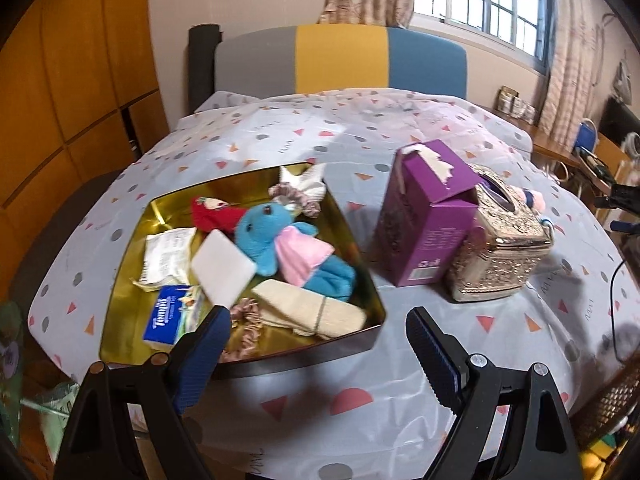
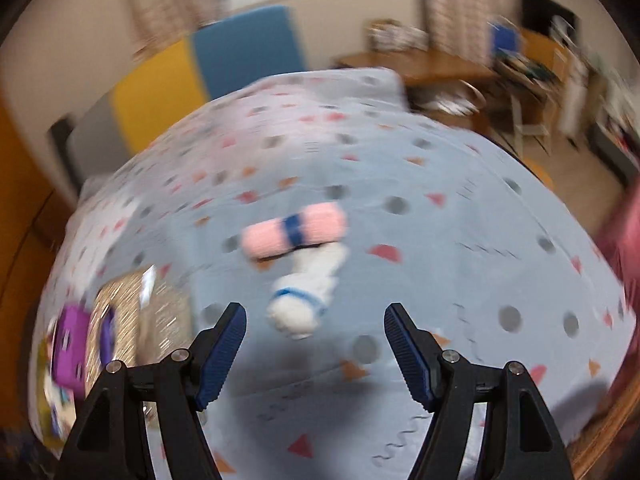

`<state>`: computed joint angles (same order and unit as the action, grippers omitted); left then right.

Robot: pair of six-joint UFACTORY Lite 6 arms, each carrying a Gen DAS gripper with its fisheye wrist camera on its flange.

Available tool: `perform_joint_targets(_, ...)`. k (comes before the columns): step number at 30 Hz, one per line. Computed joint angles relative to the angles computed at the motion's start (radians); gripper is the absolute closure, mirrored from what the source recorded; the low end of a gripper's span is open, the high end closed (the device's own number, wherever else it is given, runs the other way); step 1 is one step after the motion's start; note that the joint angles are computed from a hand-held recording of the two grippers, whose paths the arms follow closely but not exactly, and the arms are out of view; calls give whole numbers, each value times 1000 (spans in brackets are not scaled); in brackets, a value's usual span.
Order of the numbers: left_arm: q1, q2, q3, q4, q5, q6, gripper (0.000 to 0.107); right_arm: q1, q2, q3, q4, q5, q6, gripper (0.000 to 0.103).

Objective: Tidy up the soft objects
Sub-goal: 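Move both tools back toward the pink towel roll and white glove, then grasp the white knit glove with the right tool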

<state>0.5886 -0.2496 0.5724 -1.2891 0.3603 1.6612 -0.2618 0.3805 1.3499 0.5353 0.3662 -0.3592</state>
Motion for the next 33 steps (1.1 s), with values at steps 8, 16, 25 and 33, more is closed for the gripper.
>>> perform_joint_targets(8,-88,-10,16,72,-6,-99,17,-83,283,283,24,181,12,30)
perform_joint_targets(16,-189,-46,88,186,50,-244,17,34,644,725,-89,330,204,30)
perform_joint_targets(25,-463,28,291,354,31,-479,17,64,767,892,-186,432,185,63)
perform_joint_targets(33,-782,382,711,850,36,-1041,17,-19,492,484,-499,206,385,63)
